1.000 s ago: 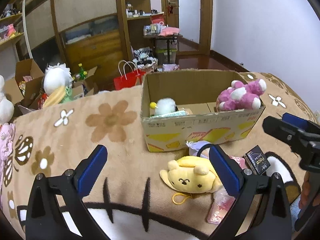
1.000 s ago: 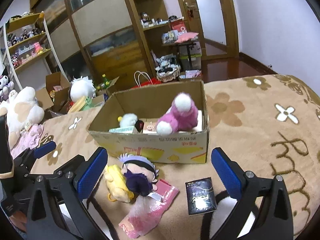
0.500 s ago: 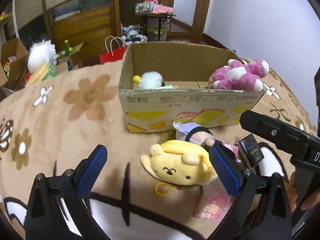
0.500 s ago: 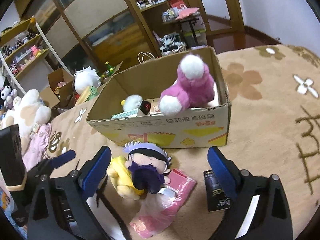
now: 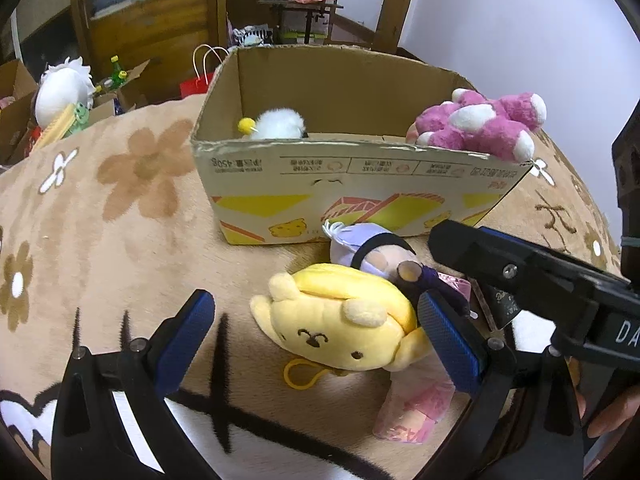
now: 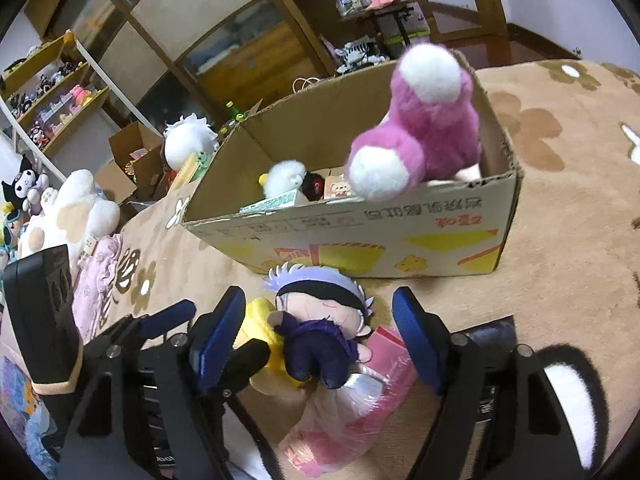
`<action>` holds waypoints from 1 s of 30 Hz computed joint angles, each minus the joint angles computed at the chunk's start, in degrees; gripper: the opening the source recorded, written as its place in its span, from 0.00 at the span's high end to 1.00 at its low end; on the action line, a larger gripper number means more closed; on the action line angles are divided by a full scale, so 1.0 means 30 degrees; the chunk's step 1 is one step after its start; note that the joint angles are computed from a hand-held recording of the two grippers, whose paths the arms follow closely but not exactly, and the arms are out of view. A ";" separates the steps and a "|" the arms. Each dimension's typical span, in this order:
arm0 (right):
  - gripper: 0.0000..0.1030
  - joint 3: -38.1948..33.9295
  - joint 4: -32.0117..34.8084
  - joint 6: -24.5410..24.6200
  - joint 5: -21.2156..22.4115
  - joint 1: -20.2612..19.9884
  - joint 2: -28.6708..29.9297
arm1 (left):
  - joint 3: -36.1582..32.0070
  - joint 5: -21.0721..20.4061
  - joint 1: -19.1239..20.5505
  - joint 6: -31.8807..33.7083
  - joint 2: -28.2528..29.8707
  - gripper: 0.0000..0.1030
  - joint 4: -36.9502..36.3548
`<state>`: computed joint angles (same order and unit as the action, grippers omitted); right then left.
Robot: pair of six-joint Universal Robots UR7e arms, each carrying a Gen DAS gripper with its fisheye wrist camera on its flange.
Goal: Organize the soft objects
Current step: 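Lower the left tool onto the yellow dog plush while the right tool approaches the white-haired doll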
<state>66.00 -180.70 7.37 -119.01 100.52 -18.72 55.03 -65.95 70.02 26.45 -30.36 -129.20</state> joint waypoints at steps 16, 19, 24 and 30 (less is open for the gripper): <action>0.22 -0.0609 0.1627 0.1120 0.0926 -0.0428 0.0213 | -0.0527 -0.0188 0.0021 -0.0062 0.0398 0.02 0.1094; 0.22 -0.0850 0.1902 0.1216 0.0984 -0.0467 0.0339 | -0.0588 -0.0317 0.0028 -0.0124 0.0409 0.02 0.1258; 0.22 -0.1307 0.2454 0.1103 0.1012 -0.0504 0.0565 | -0.1113 -0.0183 0.0147 -0.0808 0.0660 0.02 0.2201; 0.22 -0.1954 0.3740 0.1464 0.0980 -0.0579 0.0868 | -0.1761 -0.0289 0.0264 -0.1099 0.1037 0.00 0.2825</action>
<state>60.14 -169.48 11.77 -116.07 98.79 -16.12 49.75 -66.81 70.82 23.15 -27.24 -120.73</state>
